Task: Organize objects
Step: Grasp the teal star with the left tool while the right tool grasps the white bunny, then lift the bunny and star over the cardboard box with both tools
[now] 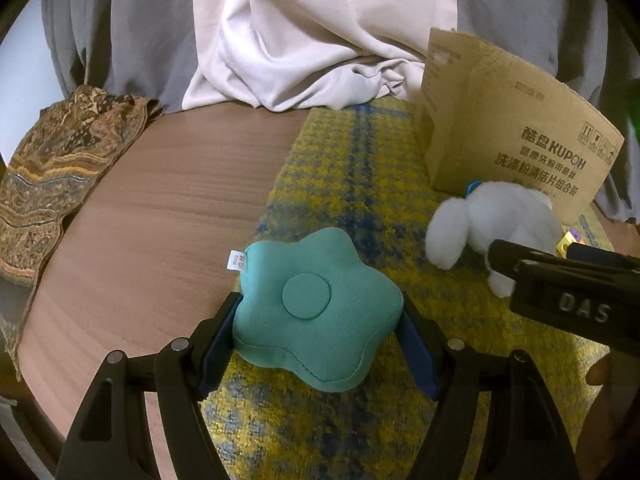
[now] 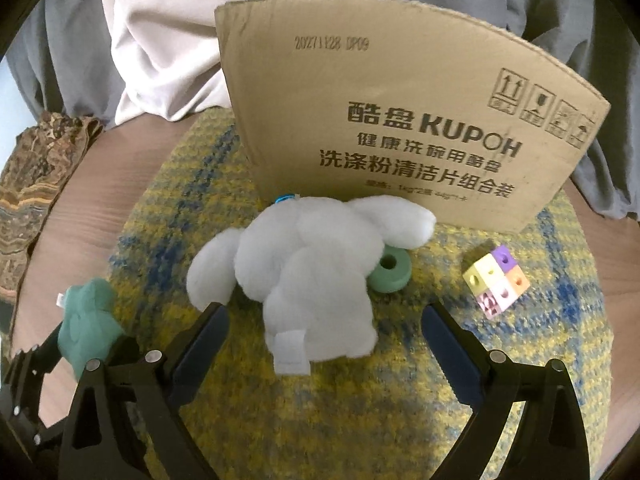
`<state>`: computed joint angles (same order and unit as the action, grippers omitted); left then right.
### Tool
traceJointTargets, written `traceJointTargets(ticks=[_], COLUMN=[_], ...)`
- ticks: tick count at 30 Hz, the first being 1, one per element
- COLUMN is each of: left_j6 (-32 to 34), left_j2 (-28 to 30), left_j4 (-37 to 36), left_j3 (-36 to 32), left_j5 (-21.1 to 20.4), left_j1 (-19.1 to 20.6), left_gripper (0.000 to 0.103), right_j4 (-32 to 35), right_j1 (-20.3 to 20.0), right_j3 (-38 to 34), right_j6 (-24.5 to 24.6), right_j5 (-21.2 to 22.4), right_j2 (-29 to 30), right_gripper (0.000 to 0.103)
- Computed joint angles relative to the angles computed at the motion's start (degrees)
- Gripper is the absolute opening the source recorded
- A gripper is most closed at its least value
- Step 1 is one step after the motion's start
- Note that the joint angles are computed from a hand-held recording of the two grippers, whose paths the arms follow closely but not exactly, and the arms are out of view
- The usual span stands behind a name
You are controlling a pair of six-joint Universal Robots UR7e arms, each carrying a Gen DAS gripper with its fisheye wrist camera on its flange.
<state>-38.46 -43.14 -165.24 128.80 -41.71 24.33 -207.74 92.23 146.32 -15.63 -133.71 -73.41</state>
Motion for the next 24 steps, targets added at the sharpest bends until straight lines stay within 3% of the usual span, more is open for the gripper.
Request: traceJointTargets(ticks=[7,13,24], left_j6=[0.70,0.46,-1.02], left_j2=[0.39,0.30,-1.61], left_j4=[-0.44,-0.36,1.88], left_j3=[-0.35,-0.37,0.09], left_j5=[-0.45,-0.58,0.59], left_j1=[0.49,0.55,-2.56], left_gripper=[0.073,0.072,0.070], right_j4=[4.55,3.98,2.89], right_j1=[-1.79,-1.42,1.76], right_j3=[-1.75,-1.08,2.26], right_j6=[1.80,2.03,1.51], right_j5=[0.28,0.50,0.80], right_j2=[1.78,1.06,-3.92], right_gripper=[0.060,0.051,0.050])
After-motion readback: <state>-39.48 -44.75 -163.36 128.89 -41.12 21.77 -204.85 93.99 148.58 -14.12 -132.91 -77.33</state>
